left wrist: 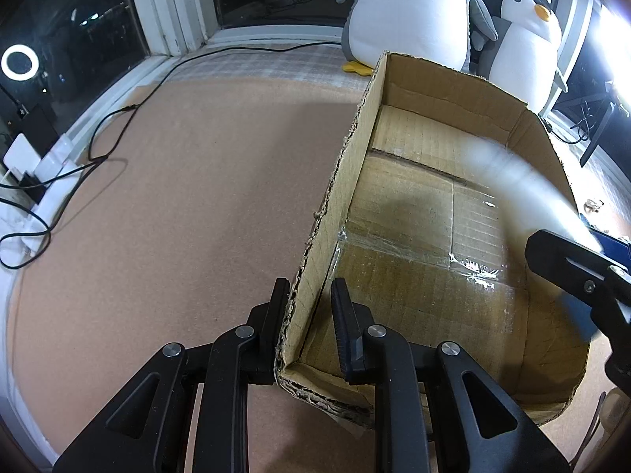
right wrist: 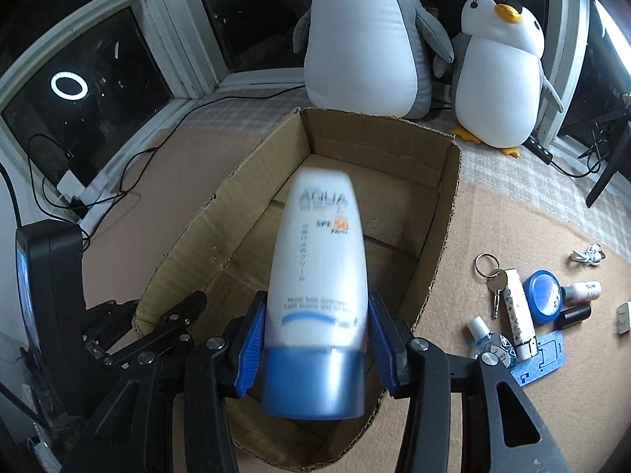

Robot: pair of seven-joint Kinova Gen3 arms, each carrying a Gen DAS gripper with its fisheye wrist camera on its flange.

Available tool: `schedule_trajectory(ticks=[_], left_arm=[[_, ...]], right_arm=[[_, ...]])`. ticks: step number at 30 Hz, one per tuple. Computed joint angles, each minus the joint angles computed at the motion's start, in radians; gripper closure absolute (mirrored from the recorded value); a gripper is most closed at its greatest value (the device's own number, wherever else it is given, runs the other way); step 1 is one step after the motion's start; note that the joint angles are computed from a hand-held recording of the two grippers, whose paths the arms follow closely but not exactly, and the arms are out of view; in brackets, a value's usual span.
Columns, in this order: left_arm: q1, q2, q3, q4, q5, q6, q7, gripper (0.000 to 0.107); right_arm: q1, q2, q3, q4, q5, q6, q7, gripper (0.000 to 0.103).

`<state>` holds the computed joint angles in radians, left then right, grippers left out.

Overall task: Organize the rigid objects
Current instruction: 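Carry the sunscreen tube into the box and open the right gripper, then move the right gripper to the white wall charger and grasp it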

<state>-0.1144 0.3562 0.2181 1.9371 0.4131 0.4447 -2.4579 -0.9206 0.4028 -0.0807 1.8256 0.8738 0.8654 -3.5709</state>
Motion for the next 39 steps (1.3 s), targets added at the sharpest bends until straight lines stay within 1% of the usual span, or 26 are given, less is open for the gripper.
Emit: schedule_trajectory(ticks=[1, 3, 5, 11, 14, 17, 22, 26, 35, 39], left_arm=[[0.0, 0.001, 0.0, -0.001, 0.0, 0.001, -0.001, 0.088], [0.0, 0.001, 0.0, -0.002, 0.001, 0.006, -0.002, 0.088], [0.003, -0.002, -0.002, 0.003, 0.001, -0.001, -0.001, 0.088], [0.012, -0.002, -0.007, -0.001, -0.009, 0.001, 0.009, 0.088], [0.018, -0.001, -0.011, -0.002, -0.016, -0.001, 0.018, 0.088], [0.02, -0.002, -0.011, -0.002, -0.021, -0.003, 0.024, 0.088], [0.022, -0.001, -0.012, -0.003, -0.029, -0.004, 0.031, 0.088], [0.029, -0.003, -0.017, -0.003, -0.042, -0.007, 0.044, 0.088], [0.056, -0.006, -0.031, -0.002, -0.085, -0.017, 0.091, 0.088], [0.066, -0.009, -0.036, -0.001, -0.105, -0.021, 0.112, 0.088]], right_arm=[[-0.001, -0.002, 0.001, 0.003, 0.005, -0.004, -0.003, 0.056], [-0.013, -0.003, 0.003, 0.003, 0.017, 0.014, -0.016, 0.05], [-0.021, -0.005, 0.001, 0.001, 0.026, 0.032, -0.03, 0.049], [-0.043, -0.042, -0.018, 0.042, 0.068, 0.067, -0.117, 0.049], [-0.057, -0.07, -0.043, 0.074, 0.085, 0.11, -0.164, 0.049], [-0.072, -0.108, -0.074, 0.126, 0.101, 0.16, -0.24, 0.049], [-0.071, -0.17, -0.139, 0.205, 0.053, 0.255, -0.321, 0.049], [-0.066, -0.22, -0.188, 0.271, -0.016, 0.322, -0.37, 0.049], [-0.037, -0.359, -0.29, 0.443, -0.182, 0.386, -0.508, 0.049], [-0.017, -0.418, -0.331, 0.527, -0.237, 0.383, -0.58, 0.049]])
